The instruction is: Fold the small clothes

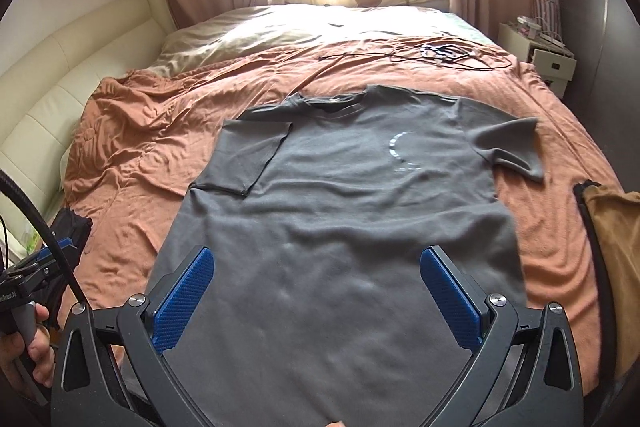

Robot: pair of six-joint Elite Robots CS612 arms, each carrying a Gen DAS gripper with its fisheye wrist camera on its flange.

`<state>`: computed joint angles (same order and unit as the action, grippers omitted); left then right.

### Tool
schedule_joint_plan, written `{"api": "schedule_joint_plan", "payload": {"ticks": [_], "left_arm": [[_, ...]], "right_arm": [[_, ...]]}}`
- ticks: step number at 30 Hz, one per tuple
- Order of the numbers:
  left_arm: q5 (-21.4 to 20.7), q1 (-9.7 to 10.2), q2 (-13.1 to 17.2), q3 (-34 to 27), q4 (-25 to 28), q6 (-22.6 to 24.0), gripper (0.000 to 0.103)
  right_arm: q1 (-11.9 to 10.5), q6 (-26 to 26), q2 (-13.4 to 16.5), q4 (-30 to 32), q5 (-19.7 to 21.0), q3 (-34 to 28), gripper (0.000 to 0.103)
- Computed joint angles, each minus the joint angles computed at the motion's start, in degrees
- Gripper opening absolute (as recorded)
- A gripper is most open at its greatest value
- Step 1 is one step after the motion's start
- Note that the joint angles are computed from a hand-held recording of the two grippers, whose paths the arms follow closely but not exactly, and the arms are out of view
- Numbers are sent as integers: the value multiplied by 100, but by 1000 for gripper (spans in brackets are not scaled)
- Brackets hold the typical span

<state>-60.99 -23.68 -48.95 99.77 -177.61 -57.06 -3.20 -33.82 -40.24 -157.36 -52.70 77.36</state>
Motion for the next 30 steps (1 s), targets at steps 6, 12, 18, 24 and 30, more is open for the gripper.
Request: {"api": "schedule_joint_plan", "payload": {"ticks": [6,12,18,24,30], "left_arm": [[120,-242,-64,-3,-71,59,103],[142,-432,-58,-150,-70,269,103],[125,-513,37,-429,-17,529,103],[-91,-497,247,-861,60,786,103],[-297,-401,548,-1439,304,1142,102]], "right_arm": [[-269,-67,-298,-276,111,454,103],[-495,85,-506,-534,193,736,103],[-701,192,-523,-677,269,753,103],[-833,514,-324,-536,409,449,103],[-908,1040,35,-302,588,-117,103]]}}
